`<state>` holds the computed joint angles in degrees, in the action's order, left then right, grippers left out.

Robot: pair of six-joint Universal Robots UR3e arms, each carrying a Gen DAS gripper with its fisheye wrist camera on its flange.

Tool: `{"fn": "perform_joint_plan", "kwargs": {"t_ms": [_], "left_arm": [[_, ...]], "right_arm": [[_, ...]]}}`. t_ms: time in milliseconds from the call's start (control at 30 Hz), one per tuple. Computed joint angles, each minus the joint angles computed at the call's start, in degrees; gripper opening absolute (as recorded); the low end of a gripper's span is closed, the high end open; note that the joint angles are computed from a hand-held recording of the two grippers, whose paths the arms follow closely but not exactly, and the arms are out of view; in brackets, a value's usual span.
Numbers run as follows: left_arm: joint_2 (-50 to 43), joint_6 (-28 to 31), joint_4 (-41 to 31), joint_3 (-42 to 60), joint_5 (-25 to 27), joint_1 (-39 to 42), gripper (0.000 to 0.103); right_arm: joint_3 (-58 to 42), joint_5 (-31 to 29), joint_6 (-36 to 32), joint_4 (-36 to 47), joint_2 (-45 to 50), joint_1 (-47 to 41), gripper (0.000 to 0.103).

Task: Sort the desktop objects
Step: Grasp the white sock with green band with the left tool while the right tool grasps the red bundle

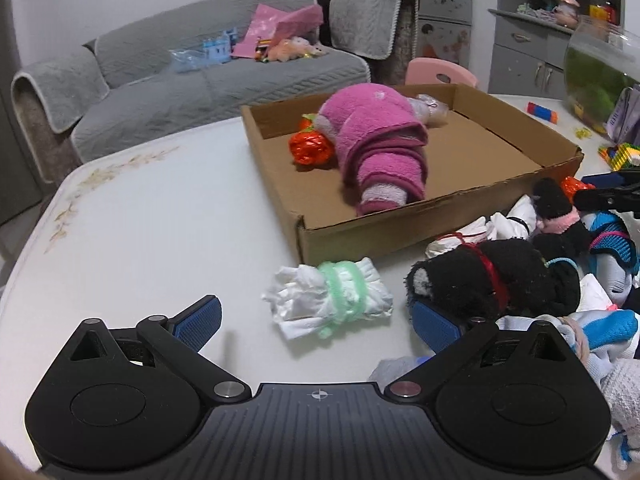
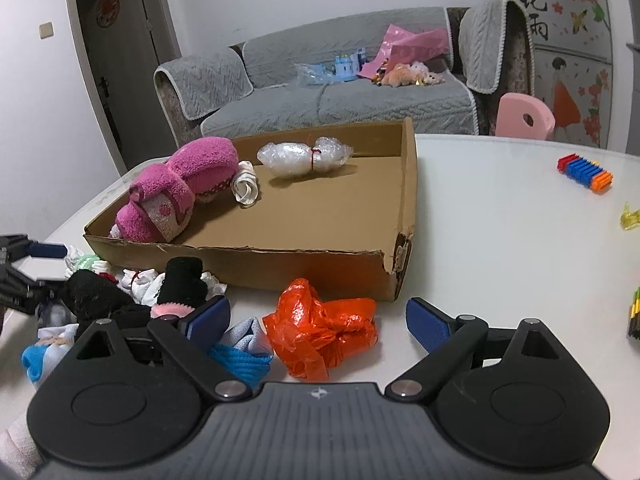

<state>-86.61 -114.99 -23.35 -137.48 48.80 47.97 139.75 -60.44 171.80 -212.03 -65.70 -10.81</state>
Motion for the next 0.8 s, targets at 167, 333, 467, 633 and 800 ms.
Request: {"fn": "perform_joint_plan", "kwargs": {"t_ms": [167, 333, 467, 633, 800], "left_arm": [[-3.3, -4.8, 5.9, 0.7, 1.0, -2.7, 0.102], [-8.3, -9.6, 14.0, 0.6, 4.2, -5.9, 0.102], [-8.1, -11.1, 11.2, 0.4, 2.0, -4.5, 0.100], [-4.8, -9.5, 9.1, -1.7, 0.0, -3.3, 0.069], [-1.2, -8.6, 7.1, -3.9, -0.2, -1.6, 0.068]], "right_arm": [[-1.0, 0.3, 1.2, 1.2, 0.8, 0.3, 0.084], [-0.9, 0.2, 1.2, 1.3, 0.4, 0.5, 0.074], [-0.7, -0.7, 1.7, 2.9, -1.0, 0.6, 0.058], [0.8, 0.1, 1.5, 3.5, -2.5, -0.5, 0.052], [3.3, 1.8, 1.5, 2.9, -4.6, -2.4, 0.051]]}}
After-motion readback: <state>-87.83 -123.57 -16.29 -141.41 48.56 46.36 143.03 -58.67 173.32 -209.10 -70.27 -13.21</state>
